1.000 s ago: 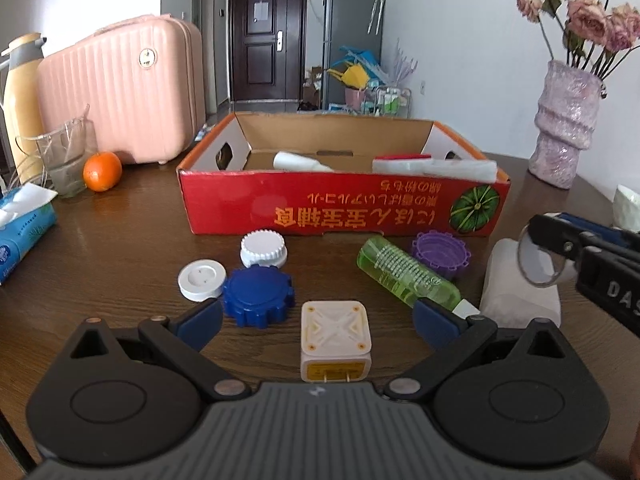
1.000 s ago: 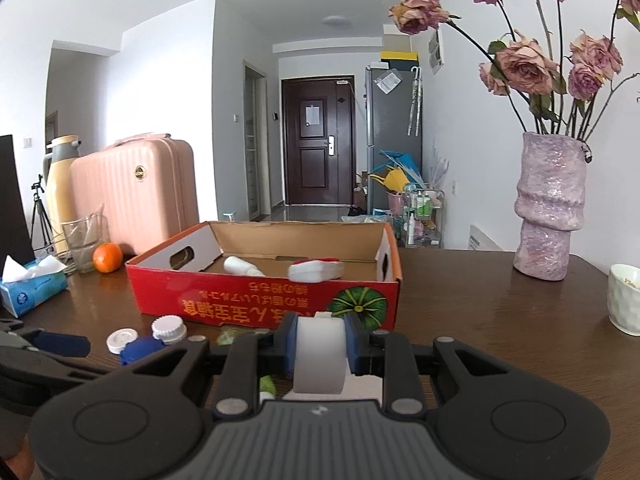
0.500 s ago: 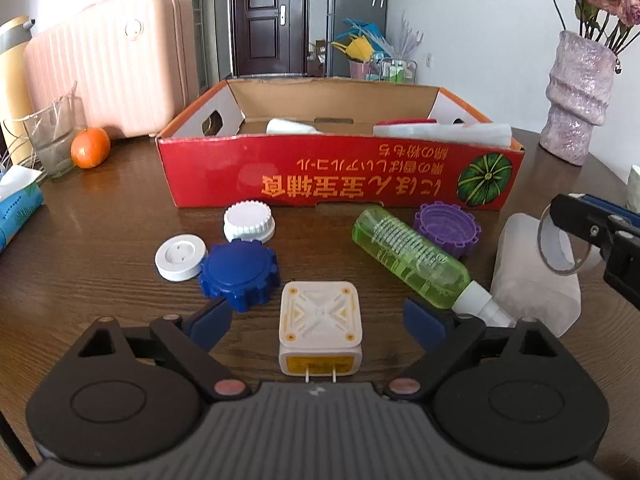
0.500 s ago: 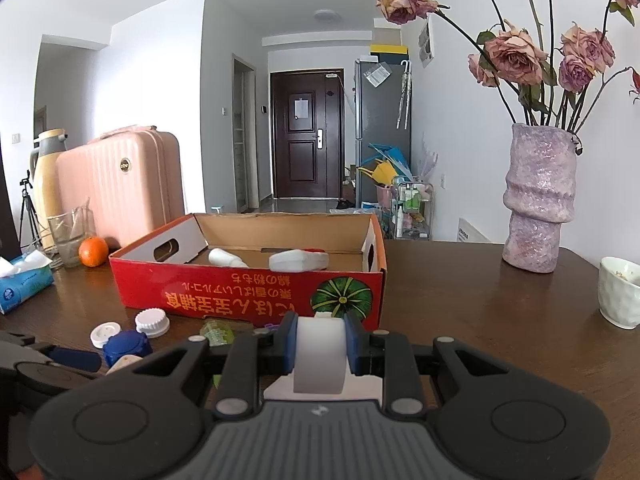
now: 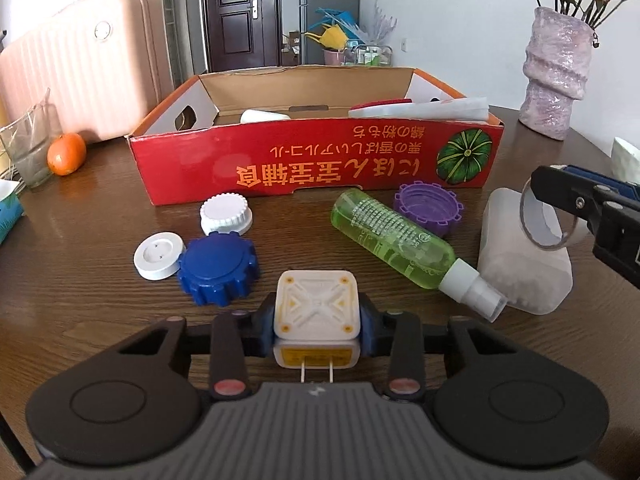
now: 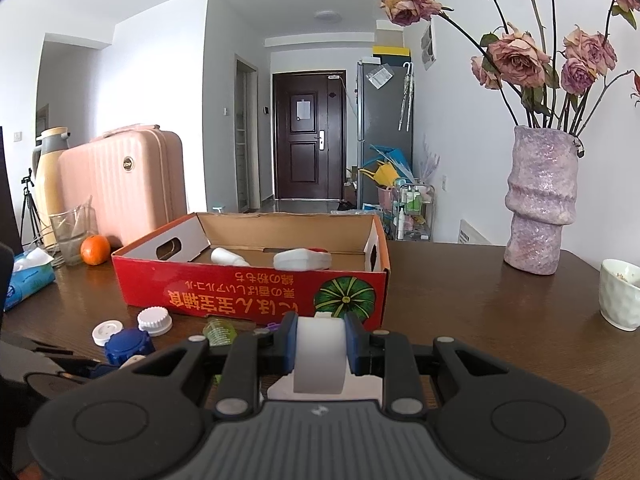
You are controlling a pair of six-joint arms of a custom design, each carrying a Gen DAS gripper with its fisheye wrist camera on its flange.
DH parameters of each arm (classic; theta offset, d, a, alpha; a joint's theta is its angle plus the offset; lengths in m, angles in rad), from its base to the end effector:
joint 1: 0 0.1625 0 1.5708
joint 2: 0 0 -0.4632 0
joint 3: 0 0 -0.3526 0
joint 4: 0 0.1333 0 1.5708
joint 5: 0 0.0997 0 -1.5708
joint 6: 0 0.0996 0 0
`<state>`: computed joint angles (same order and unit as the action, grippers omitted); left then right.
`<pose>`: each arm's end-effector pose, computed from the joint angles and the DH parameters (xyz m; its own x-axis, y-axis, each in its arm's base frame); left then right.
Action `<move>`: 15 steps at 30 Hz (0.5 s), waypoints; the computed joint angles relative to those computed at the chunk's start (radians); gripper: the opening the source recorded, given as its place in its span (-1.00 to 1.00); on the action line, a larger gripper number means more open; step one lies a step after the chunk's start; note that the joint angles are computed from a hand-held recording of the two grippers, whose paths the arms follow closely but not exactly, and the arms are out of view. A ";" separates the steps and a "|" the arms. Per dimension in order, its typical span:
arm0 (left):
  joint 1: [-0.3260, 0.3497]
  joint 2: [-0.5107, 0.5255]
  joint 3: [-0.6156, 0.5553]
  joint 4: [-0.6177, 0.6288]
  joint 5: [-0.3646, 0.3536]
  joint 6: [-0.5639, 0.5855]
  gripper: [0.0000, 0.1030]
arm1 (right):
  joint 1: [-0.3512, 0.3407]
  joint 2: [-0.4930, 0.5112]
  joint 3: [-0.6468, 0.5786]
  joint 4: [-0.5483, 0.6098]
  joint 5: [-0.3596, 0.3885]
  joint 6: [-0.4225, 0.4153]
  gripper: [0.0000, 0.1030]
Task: Organize rigid objects
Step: 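Close the left tool on the white square plug adapter while the right tool holds the tape roll, then carry the plug adapter and tape roll over the cardboard box with both tools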
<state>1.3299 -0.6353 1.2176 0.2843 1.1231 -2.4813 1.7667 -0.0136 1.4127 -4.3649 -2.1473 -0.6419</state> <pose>0.0164 -0.6728 0.1105 -0.6327 0.4088 -0.6577 0.7216 0.6196 -0.3090 0.1988 -0.5958 -0.0951 -0.7220 0.1882 0.6658 -0.5822 0.3549 -0.7315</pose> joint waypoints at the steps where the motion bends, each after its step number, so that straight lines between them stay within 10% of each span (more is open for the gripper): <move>1: 0.000 0.000 -0.001 0.003 0.001 0.001 -0.23 | 0.001 0.001 -0.001 0.000 0.000 -0.001 -0.55; 15: 0.003 -0.043 0.031 -0.015 0.060 0.002 -0.23 | 0.010 0.015 -0.008 -0.010 0.008 -0.017 -0.55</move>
<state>1.3331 -0.6782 1.2490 0.2693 1.1835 -2.4791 1.7769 0.0010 1.4047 -4.3752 -2.1390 -0.6588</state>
